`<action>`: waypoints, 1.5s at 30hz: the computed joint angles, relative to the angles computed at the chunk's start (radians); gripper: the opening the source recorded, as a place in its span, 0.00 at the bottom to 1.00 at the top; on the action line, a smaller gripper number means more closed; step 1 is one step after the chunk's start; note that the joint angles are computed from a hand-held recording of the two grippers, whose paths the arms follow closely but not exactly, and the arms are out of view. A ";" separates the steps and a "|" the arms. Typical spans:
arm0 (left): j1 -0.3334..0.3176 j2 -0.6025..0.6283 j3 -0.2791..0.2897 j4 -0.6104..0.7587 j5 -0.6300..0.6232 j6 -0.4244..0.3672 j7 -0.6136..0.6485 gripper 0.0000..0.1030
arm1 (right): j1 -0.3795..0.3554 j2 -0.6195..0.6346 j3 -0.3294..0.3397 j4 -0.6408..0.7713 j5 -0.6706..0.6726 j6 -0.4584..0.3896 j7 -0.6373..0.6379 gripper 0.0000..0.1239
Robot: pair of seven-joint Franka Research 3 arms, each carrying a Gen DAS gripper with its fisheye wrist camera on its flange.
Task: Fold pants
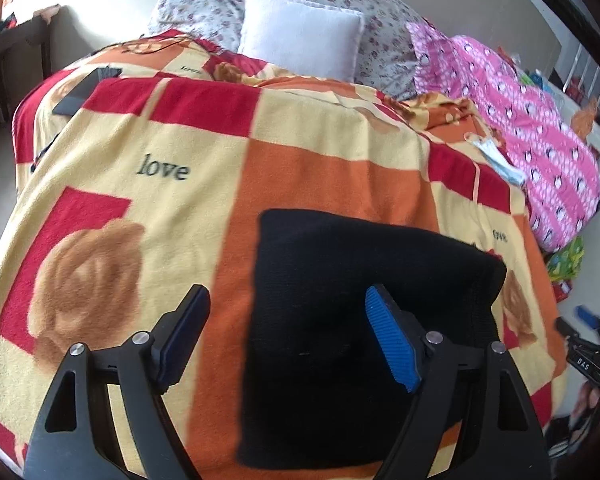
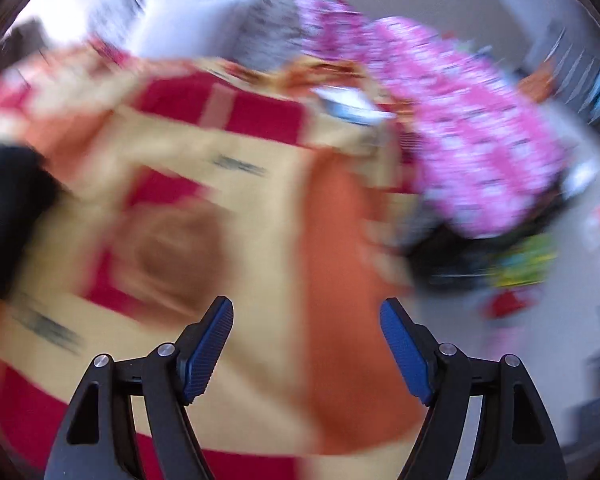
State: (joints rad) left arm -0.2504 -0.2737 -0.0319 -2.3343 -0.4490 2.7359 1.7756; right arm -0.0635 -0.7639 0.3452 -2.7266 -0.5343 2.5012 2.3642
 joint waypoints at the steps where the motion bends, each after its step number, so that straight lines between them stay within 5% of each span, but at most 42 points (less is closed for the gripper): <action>1: 0.002 -0.002 0.009 0.000 -0.009 -0.005 0.003 0.81 | 0.039 0.027 -0.046 0.000 0.031 0.066 -0.015 0.63; 3: 0.013 -0.005 0.030 0.000 -0.030 -0.022 0.010 0.82 | 0.167 0.123 -0.170 0.008 0.184 0.257 -0.120 0.63; 7: 0.032 0.017 0.067 0.020 -0.105 -0.089 0.051 0.82 | 0.400 0.291 -0.336 0.064 0.414 0.461 -0.303 0.63; 10: 0.041 0.034 0.075 0.039 -0.202 -0.151 0.133 0.82 | 0.471 0.393 -0.370 0.124 0.510 0.498 -0.374 0.63; 20: 0.065 0.019 0.041 0.031 -0.358 -0.154 0.289 0.83 | 0.719 0.527 -0.541 0.210 0.954 0.541 -0.738 0.65; 25: 0.078 0.063 0.021 0.063 -0.360 -0.240 0.321 0.85 | 0.702 0.555 -0.509 0.228 1.049 0.544 -0.809 0.66; 30: 0.066 0.059 -0.013 0.048 -0.389 -0.186 0.386 0.88 | 0.685 0.568 -0.470 0.230 1.141 0.577 -0.890 0.62; 31: 0.063 0.059 -0.021 0.047 -0.382 -0.179 0.391 0.85 | 0.692 0.572 -0.470 0.230 1.172 0.594 -0.919 0.58; 33: 0.049 0.061 -0.014 0.054 -0.416 -0.205 0.433 0.61 | 0.682 0.570 -0.449 0.223 1.203 0.623 -0.951 0.46; 39: 0.045 0.012 -0.039 0.031 -0.324 -0.138 0.363 0.41 | 0.485 0.542 -0.262 0.209 1.064 0.623 -0.838 0.34; 45: 0.005 -0.017 -0.011 0.040 -0.245 -0.038 0.360 0.39 | 0.403 0.530 -0.189 0.249 0.916 0.624 -0.737 0.33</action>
State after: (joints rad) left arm -0.2449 -0.2908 -0.0429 -2.2940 -0.6945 2.6978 2.1351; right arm 0.3390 -0.2336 0.1559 -2.4779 0.3816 3.1247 1.6270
